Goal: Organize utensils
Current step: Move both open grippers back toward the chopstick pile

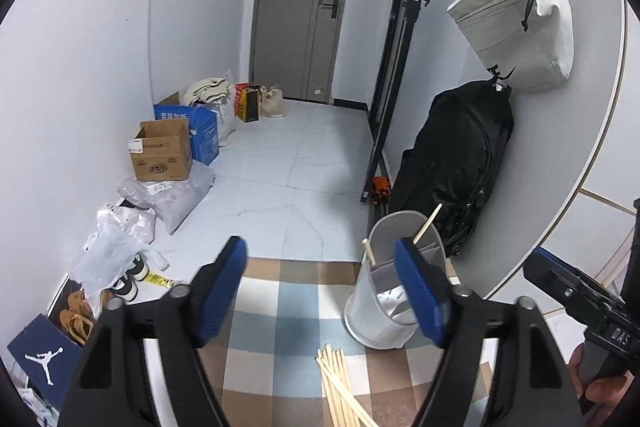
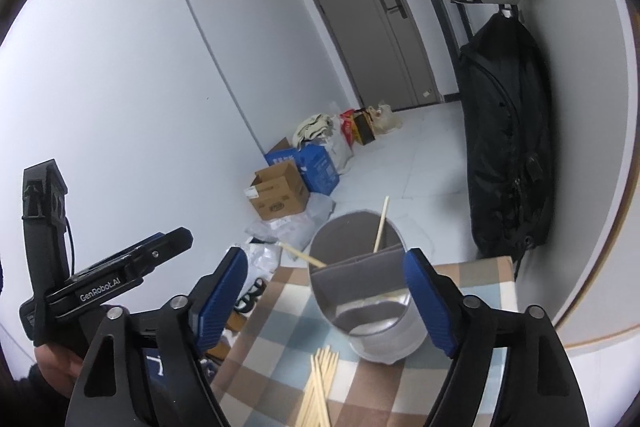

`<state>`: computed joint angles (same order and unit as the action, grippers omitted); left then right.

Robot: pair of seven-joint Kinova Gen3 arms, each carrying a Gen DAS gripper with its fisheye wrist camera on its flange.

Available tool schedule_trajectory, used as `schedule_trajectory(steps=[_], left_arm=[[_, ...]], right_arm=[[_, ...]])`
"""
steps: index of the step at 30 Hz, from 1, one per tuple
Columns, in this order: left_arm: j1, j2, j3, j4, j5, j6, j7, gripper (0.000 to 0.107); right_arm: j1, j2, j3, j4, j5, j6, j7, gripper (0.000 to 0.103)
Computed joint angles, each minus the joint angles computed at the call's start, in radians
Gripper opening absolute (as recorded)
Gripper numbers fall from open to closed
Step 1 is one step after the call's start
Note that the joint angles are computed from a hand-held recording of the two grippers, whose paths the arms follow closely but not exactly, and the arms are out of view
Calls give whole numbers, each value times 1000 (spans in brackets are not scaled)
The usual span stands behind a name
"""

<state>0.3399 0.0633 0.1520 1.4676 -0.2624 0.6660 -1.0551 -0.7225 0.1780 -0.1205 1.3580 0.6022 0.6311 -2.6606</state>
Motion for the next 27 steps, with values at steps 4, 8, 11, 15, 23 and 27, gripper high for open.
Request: schedule_trajectory(steps=[4, 8, 11, 15, 23, 27], left_arm=[[3, -28, 1, 65, -40, -42, 45, 80], [0, -42, 12, 113, -64, -52, 75, 81], [-6, -47, 15, 143, -61, -58, 81, 81], [-19, -52, 15, 184, -47, -81, 83, 81], [-50, -60, 4, 254, -45, -120, 109, 81], [-79, -56, -10, 249, 18, -99, 85, 81]], right_arm=[[-25, -7, -7, 22, 35, 19, -21, 86], [-38, -6, -23, 41, 43, 37, -13, 91], [-46, -2, -30, 54, 44, 46, -2, 94], [-60, 16, -34, 61, 35, 70, 9, 95], [-52, 98, -34, 1, -114, 140, 126, 94], [-53, 152, -29, -43, -185, 177, 204, 84]])
